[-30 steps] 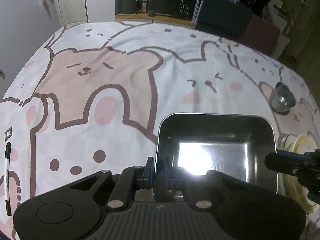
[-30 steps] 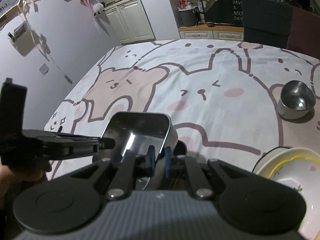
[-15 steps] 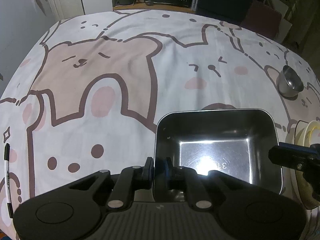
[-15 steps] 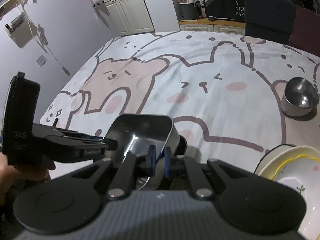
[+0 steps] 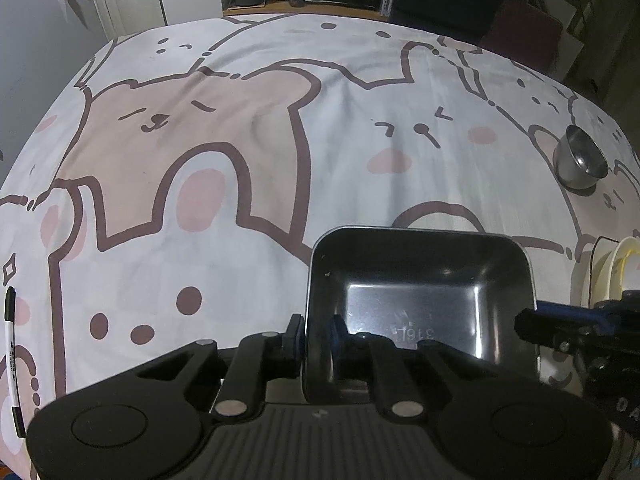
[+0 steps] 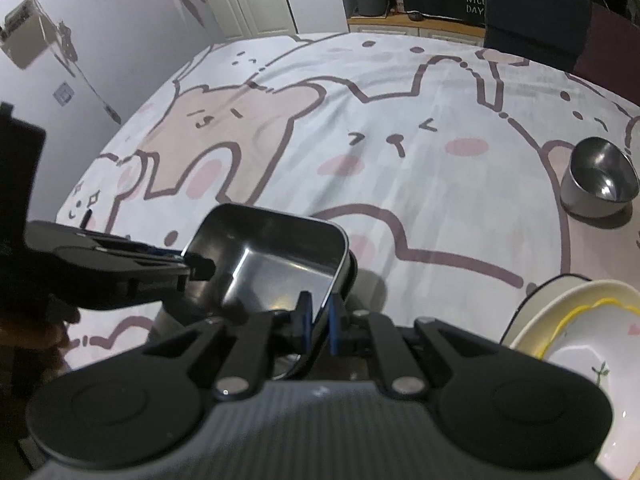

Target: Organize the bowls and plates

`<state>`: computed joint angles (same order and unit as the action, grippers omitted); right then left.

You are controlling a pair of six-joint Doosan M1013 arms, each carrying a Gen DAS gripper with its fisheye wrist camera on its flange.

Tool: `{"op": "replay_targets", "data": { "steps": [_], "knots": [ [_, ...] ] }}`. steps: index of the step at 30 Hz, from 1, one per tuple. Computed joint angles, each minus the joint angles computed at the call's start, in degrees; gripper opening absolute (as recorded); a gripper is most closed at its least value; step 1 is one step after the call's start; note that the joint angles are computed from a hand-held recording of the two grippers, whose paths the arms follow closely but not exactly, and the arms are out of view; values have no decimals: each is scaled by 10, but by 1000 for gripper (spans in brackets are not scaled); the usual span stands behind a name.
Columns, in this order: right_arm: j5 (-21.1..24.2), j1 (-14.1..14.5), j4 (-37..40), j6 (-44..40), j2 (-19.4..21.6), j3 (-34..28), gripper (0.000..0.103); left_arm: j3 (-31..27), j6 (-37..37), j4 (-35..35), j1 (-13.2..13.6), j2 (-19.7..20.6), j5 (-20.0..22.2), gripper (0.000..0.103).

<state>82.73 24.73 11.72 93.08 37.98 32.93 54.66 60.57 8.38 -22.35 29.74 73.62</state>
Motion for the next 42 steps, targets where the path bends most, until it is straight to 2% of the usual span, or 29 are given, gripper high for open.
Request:
{"op": "replay_targets", "data": {
  "steps": [10,42],
  "knots": [
    [28,6,-21,-3,12,-15,11,1,1,-2,0,-1,-3,15],
    [58,5,-10,7,25,-31,16,0,4,-18,3,0,4,20]
  ]
}}
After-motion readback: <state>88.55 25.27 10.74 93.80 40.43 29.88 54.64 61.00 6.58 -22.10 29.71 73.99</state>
